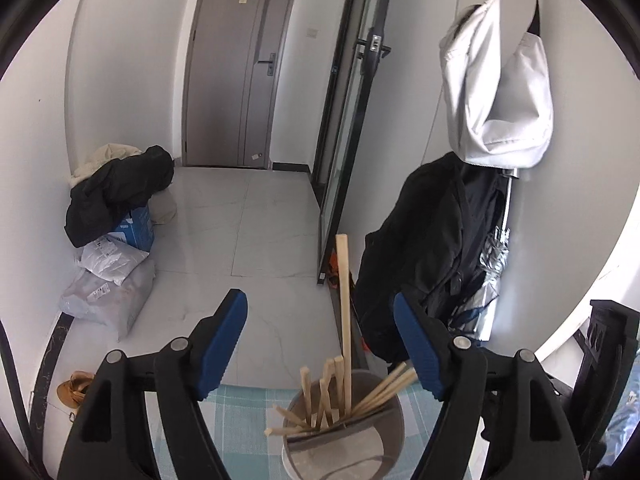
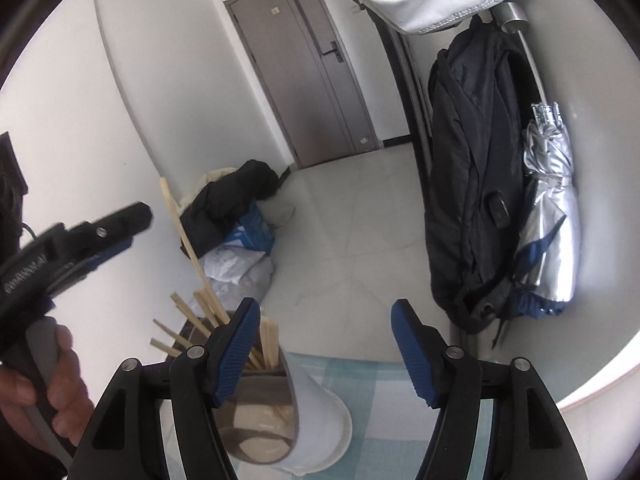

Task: Organize utensils

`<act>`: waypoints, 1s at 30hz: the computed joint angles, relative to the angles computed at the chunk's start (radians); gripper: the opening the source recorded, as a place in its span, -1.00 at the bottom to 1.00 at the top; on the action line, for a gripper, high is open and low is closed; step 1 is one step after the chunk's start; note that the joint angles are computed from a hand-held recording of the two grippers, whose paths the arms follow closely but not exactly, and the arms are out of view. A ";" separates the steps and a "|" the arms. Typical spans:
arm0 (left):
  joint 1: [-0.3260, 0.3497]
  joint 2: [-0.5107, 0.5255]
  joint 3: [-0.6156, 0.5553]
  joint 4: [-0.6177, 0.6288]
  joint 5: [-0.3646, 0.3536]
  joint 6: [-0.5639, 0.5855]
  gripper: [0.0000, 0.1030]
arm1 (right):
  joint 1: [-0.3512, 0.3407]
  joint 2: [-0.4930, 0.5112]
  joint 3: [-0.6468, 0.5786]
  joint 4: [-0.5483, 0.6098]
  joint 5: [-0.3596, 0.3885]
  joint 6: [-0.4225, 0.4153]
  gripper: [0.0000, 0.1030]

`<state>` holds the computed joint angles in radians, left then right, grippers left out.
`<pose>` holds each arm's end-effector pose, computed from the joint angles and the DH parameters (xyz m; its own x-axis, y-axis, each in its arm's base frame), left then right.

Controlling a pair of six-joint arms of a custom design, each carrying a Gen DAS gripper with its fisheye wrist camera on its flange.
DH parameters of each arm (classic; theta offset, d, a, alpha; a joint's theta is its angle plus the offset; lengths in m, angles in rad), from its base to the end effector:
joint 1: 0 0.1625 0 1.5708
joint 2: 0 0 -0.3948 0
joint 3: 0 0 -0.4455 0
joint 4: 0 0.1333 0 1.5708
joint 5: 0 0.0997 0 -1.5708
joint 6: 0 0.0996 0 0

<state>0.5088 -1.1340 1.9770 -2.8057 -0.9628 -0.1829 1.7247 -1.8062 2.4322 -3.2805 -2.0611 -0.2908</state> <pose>-0.4198 -0.4519 0.1501 -0.7273 0.5185 -0.4496 0.6863 0.5537 -0.4716 0.1457 -0.3754 0.3324 -0.8757 0.1318 0.4645 -0.3370 0.5222 -0.7834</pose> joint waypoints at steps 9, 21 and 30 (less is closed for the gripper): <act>-0.045 -0.069 0.055 0.012 0.046 -0.056 0.40 | 0.111 -0.054 0.052 -0.021 -0.094 -0.006 0.32; -0.129 -0.188 0.156 0.097 0.166 -0.209 0.64 | 0.278 -0.055 0.080 -0.095 -0.193 -0.071 0.51; -0.124 -0.254 0.255 0.117 0.228 -0.309 0.65 | 0.277 0.156 -0.148 -0.004 -0.134 -0.212 0.50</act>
<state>0.3845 -1.3877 2.2317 -2.6884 -0.7345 -0.4920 2.0016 -1.6504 2.2842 -3.2843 -2.1951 -0.5023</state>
